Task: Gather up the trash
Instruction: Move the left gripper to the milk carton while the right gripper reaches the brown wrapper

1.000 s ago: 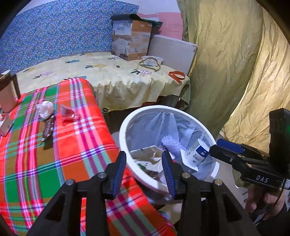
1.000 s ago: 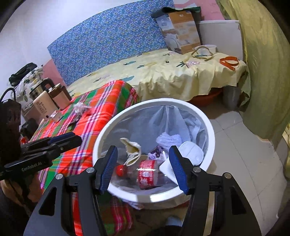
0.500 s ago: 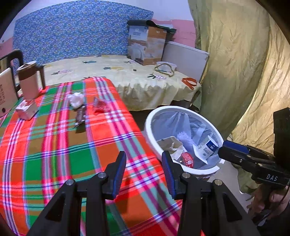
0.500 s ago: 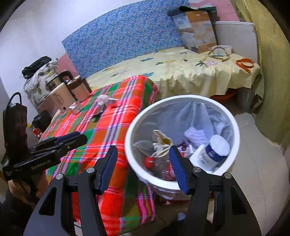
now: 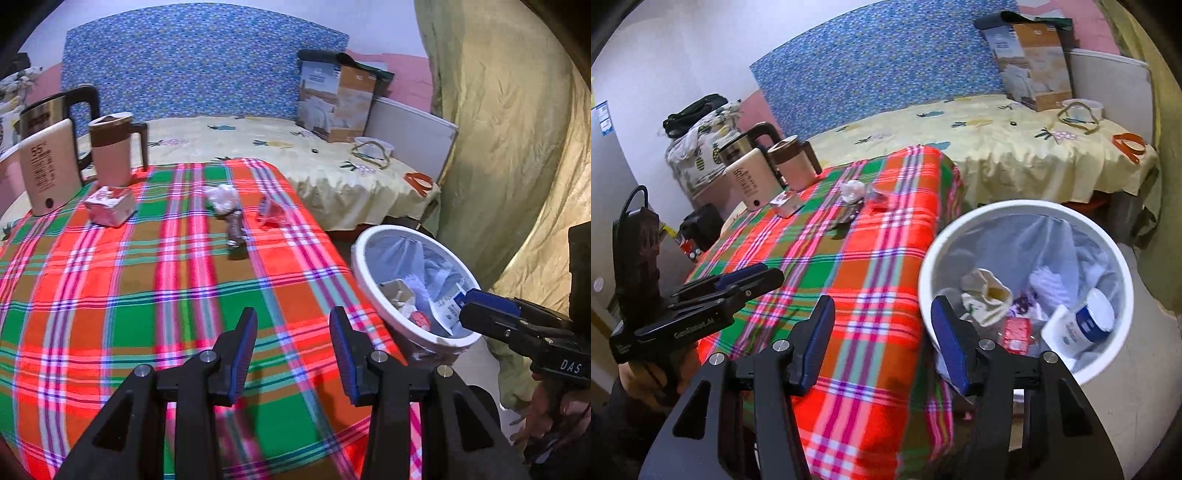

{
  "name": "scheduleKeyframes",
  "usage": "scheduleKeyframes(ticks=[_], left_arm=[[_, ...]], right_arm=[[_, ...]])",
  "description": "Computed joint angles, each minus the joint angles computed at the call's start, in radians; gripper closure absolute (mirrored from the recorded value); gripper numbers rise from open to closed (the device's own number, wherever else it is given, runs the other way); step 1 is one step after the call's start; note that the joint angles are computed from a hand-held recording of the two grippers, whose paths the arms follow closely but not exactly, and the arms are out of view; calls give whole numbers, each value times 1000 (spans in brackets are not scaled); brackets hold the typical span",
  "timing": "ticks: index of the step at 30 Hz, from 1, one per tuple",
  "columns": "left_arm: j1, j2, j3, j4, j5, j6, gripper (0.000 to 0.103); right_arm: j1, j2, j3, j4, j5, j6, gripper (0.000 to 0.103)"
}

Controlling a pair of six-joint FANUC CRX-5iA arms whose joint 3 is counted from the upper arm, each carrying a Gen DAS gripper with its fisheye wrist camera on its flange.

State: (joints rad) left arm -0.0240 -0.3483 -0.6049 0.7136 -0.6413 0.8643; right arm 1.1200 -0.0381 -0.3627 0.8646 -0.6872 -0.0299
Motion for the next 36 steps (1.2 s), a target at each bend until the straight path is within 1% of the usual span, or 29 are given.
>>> scheduleKeyframes(ticks=[9, 18, 23, 28, 30, 32, 36], left_arm=[[85, 1, 15, -30, -1, 18, 61], [164, 47, 69, -55, 5, 31, 61], [189, 96, 112, -59, 18, 41, 56], [205, 158, 152, -44, 26, 56, 48], [208, 189, 170, -40, 37, 68, 46], [204, 222, 197, -61, 51, 93, 45], [190, 304, 279, -158, 62, 191, 45]], right_arm=[[-13, 86, 116, -80, -3, 106, 47], [-46, 189, 254, -155, -1, 219, 47], [-71, 278, 374, -253, -18, 331, 47], [-94, 353, 467, -326, -48, 406, 47], [-103, 382, 501, -344, -66, 425, 47], [-112, 405, 530, -363, -79, 443, 47], [-121, 446, 582, -374, -107, 470, 47]])
